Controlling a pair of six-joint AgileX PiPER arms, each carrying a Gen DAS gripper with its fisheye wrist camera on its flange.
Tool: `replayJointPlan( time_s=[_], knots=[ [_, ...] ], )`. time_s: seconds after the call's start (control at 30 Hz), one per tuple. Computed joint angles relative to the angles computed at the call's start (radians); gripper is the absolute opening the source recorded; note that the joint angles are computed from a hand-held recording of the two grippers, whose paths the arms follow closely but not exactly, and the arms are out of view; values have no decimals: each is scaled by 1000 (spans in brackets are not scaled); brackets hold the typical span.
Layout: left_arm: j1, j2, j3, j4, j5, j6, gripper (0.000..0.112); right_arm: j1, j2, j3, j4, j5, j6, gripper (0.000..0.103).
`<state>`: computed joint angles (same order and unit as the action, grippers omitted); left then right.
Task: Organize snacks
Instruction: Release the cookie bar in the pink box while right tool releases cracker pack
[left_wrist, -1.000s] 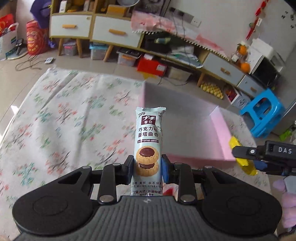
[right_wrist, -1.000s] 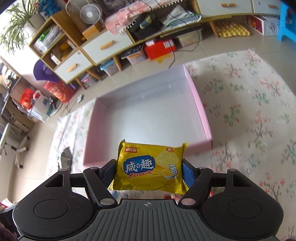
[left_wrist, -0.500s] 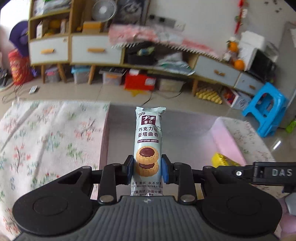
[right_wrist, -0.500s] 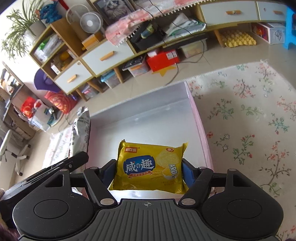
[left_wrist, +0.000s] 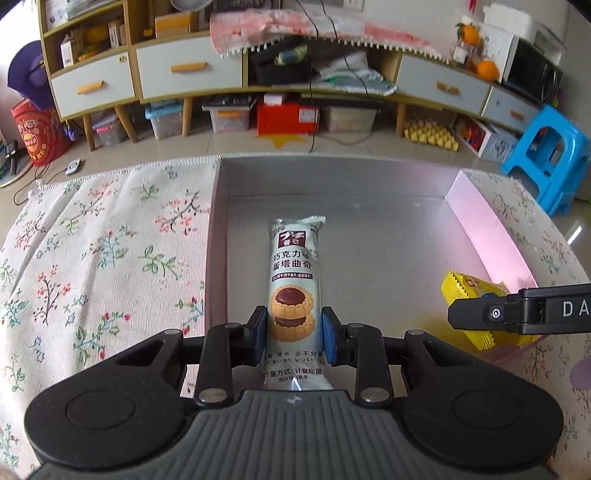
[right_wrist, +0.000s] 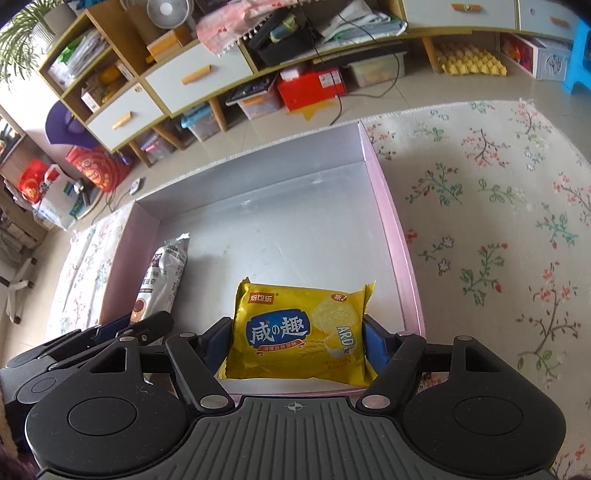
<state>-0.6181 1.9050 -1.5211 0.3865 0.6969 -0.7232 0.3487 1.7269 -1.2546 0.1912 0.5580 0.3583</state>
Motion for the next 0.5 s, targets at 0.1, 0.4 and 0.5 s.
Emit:
replayJointPlan(
  time_s=[0.1, 0.4, 0.5],
  knots=[
    [11, 27, -66, -73, 73, 52, 28, 0, 7, -25, 4, 50, 6, 73],
    [16, -6, 10, -39, -37, 26, 40, -36, -8, -5, 121, 37, -75, 79],
    [13, -37, 44, -16, -82, 3, 63, -62, -38, 14, 177, 32, -113, 87]
  ],
)
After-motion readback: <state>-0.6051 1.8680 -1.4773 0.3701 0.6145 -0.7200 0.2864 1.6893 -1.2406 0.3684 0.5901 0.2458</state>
